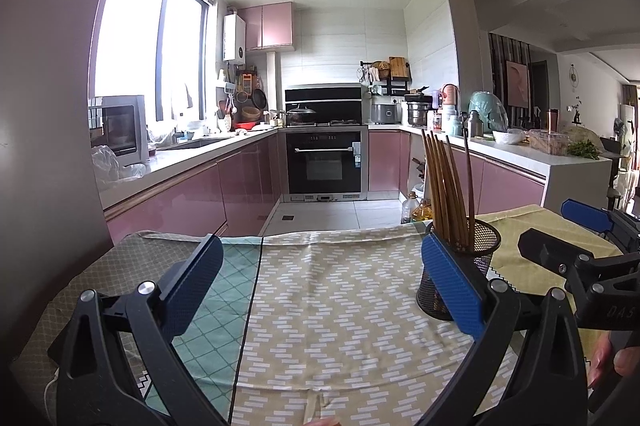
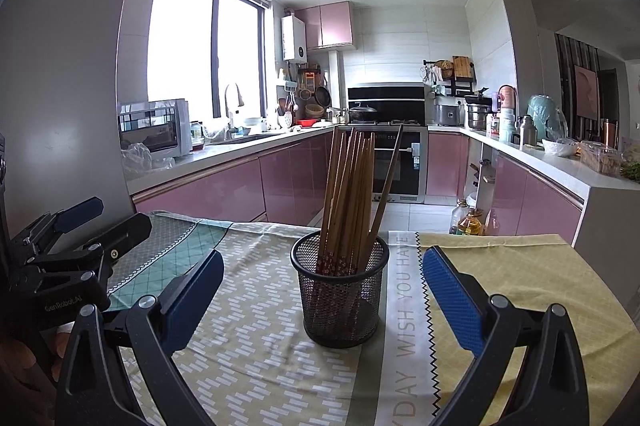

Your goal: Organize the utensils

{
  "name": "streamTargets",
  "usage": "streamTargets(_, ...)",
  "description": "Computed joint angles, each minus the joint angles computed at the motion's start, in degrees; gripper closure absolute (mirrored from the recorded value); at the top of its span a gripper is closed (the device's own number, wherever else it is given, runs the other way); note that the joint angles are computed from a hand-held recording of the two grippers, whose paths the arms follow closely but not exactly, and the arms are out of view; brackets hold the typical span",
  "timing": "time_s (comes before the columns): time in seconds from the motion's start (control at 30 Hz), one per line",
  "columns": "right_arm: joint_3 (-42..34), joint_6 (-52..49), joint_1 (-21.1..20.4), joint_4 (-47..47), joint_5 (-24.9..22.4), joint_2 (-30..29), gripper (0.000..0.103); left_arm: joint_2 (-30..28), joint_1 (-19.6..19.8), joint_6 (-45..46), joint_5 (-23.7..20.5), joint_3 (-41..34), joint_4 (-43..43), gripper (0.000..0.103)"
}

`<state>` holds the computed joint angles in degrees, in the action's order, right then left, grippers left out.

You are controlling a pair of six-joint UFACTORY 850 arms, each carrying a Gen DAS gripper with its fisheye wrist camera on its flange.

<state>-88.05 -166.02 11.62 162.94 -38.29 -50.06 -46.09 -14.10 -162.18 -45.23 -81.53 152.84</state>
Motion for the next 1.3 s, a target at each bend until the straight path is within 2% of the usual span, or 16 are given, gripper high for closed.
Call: streamTargets(1.3,0.4,-0.21,0.27,0.97,-0.78,0.13,0.006,1.07,-0.16,0.01,-1.56,1.55,-0.46,0.005)
